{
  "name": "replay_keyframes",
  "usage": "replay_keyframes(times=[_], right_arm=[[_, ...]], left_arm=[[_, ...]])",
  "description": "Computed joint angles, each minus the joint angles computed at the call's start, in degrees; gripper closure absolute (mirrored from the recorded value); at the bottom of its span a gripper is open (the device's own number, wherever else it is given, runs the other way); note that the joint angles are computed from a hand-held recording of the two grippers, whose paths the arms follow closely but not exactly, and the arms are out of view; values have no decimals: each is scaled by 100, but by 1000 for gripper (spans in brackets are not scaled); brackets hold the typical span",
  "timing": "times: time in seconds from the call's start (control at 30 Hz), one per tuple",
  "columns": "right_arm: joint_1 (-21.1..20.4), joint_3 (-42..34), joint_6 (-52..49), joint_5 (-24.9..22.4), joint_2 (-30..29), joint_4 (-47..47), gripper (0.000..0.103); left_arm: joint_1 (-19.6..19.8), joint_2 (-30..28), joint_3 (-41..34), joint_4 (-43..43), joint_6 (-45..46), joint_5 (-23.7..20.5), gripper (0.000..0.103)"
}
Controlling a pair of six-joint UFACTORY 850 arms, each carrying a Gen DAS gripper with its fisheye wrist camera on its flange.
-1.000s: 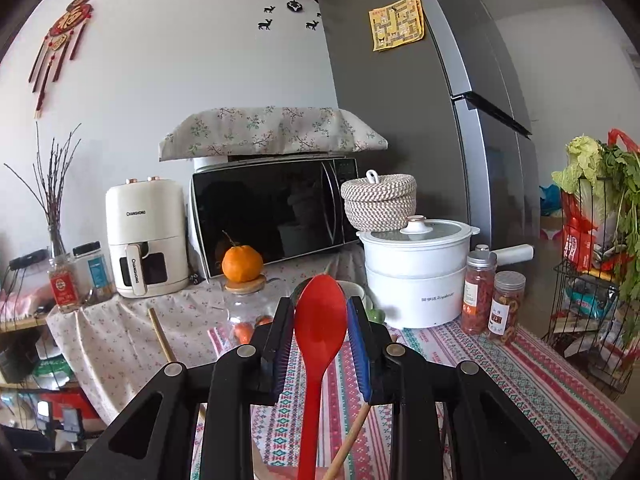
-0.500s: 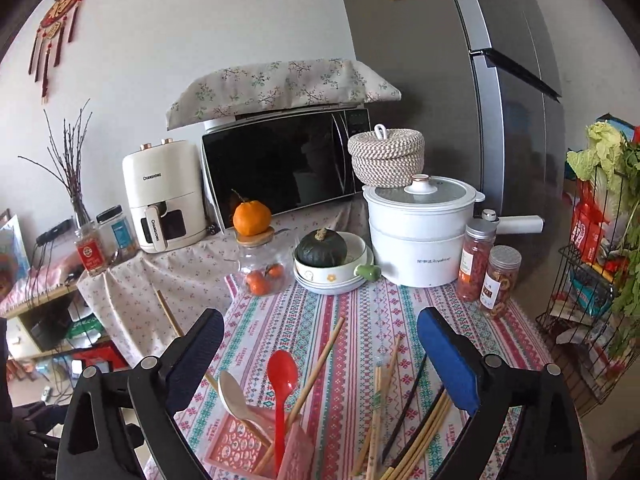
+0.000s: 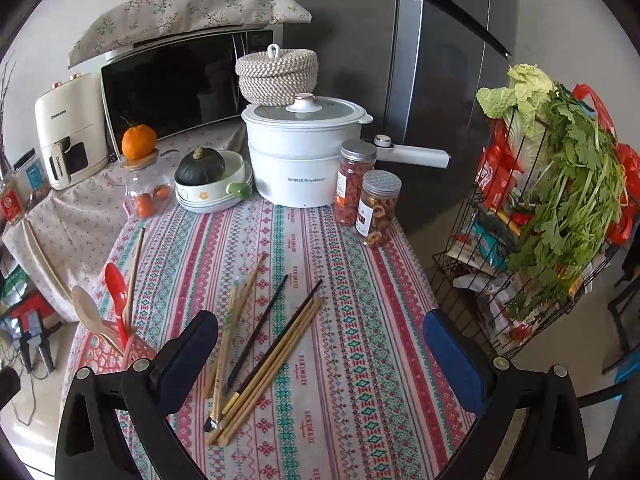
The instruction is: Organize utensils
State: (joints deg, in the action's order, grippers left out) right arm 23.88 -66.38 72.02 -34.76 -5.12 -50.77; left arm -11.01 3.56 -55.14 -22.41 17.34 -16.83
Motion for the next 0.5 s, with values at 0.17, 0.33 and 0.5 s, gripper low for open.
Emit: replay_keyframes(times=[0.17,0.33,0.5], right_arm=[[-532,156,-907,235,122,979,0],[-967,247,-1690,285,167,1698,0],[-1409,232,-2645,151,-59,2615,0]], left_arm=[[-587,-187,-168,991,-731,-135,3],[-1156,-693,-621,2157,-1738,-515,3],[-1567,-1351,-1239,2750,-2425,-852,2]])
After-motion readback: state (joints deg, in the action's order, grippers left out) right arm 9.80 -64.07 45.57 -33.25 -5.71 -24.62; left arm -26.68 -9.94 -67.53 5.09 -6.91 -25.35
